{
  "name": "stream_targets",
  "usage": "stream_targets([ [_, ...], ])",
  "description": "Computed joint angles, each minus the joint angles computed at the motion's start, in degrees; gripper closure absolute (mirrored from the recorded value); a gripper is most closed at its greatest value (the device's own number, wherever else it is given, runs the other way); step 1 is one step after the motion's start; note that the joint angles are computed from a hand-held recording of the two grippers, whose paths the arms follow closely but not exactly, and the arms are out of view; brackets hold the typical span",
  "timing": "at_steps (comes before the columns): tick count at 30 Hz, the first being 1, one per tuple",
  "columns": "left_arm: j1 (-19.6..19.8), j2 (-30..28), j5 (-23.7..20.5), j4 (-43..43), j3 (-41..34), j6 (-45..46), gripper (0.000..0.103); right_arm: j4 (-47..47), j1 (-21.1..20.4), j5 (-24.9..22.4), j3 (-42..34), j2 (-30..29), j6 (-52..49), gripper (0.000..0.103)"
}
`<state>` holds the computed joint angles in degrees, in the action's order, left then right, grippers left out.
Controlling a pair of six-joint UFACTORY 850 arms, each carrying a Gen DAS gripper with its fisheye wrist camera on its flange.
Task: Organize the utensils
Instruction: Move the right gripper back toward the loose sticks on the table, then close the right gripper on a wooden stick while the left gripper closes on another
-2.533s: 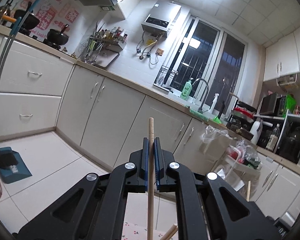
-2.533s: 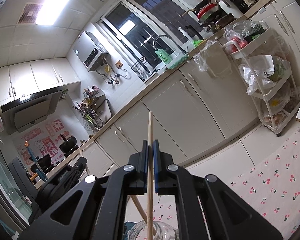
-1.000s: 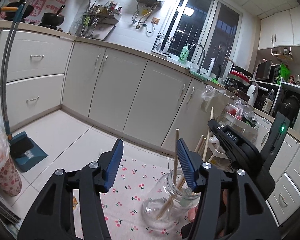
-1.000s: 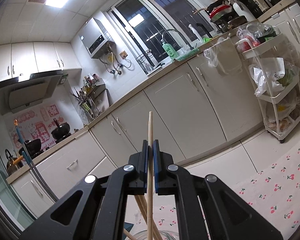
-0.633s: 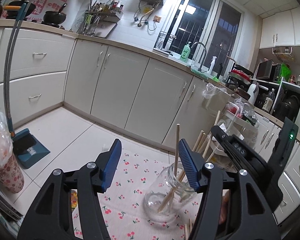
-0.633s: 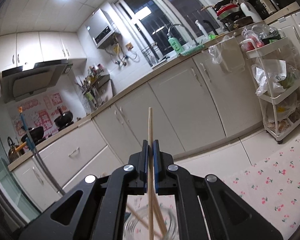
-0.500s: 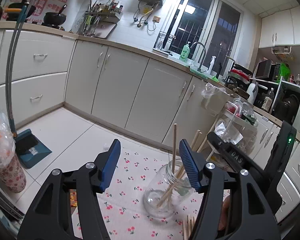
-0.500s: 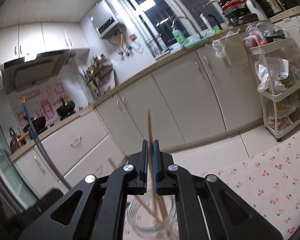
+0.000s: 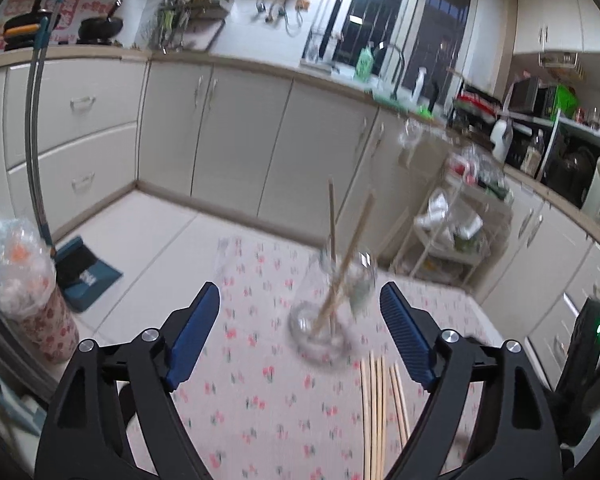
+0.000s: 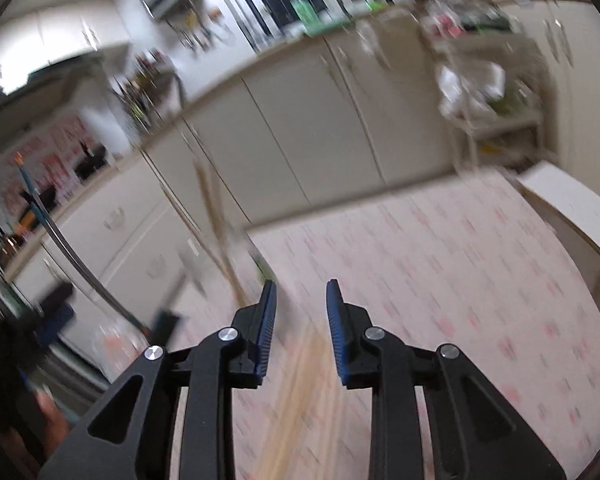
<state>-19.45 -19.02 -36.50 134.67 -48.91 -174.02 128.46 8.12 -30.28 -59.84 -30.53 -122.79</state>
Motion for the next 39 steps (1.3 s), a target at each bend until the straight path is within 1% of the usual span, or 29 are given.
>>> stream_targets([
  [3,-1.0,-0.4,3.0,-2.2,0.3,1.2,0.024,-3.5,-0.3,3.2,1.5,-0.5,1.7,0.077],
  [4,-1.3,-0.6,4.5,-3.3,0.4,1.4,0.024,-5.2,0.0,4.2,1.5,-0.9,2.4,0.077],
  [7,-1.8,-1.9,7.4,-5.5,-0.2,3.3,0.024,-5.7,1.5,6.8,1.0,-1.6,1.0,0.078],
  [8,-1.9,-2.5,7.9,-6.4,-0.6,4.4,0.024,-5.7,1.9,7.4,0.6,-2.0,0.8,0.079],
  [10,-2.2,-3.3,9.4,-8.5,-1.3,7.2,0.024,-5.4,2.8,9.4,-0.9,-2.7,0.0,0.079],
  [13,-2.2,-4.2,10.4,-8.7,-1.6,7.8,0.024,-5.3,3.7,11.2,-2.7,-4.2,-0.3,0.081],
  [16,-1.9,-5.3,11.8,-9.6,-2.8,9.3,0.024,-8.8,4.4,13.2,-5.2,-6.0,2.4,0.081],
  [19,-1.7,-6.8,13.2,-10.8,-4.4,11.3,0.024,-9.2,5.0,15.8,-6.6,-7.3,1.6,0.082],
  [20,-1.5,-7.3,13.7,-11.1,-4.9,11.8,0.024,-9.8,4.9,16.1,-6.9,-7.6,2.0,0.083],
  [21,-1.5,-7.8,14.1,-11.3,-5.4,12.1,0.024,-8.3,4.9,16.3,-6.9,-7.7,0.1,0.086],
  [23,-1.3,-9.2,15.1,-11.9,-6.8,13.1,0.024,-6.5,5.0,17.1,-7.0,-7.7,-2.8,0.09],
  [25,-1.2,-11.0,16.3,-13.3,-8.7,15.3,0.024,-7.2,4.8,17.6,-7.4,-7.9,-2.9,0.097],
  [28,-1.2,-13.7,18.0,-16.6,-11.9,20.1,0.024,-7.8,4.4,18.6,-7.6,-7.9,-3.1,0.098],
  [32,-1.4,-16.6,19.0,-21.2,-15.6,26.3,0.024,-12.2,3.4,17.7,-7.3,-7.7,0.3,0.098],
  [37,-2.1,-20.8,18.7,-34.5,-21.4,41.9,0.024,-17.8,2.1,15.0,-7.4,-7.9,6.3,0.098],
  [39,-2.1,-22.0,18.7,-39.6,-23.2,47.3,0.024,-18.3,1.9,14.2,-7.4,-8.0,7.2,0.098],
])
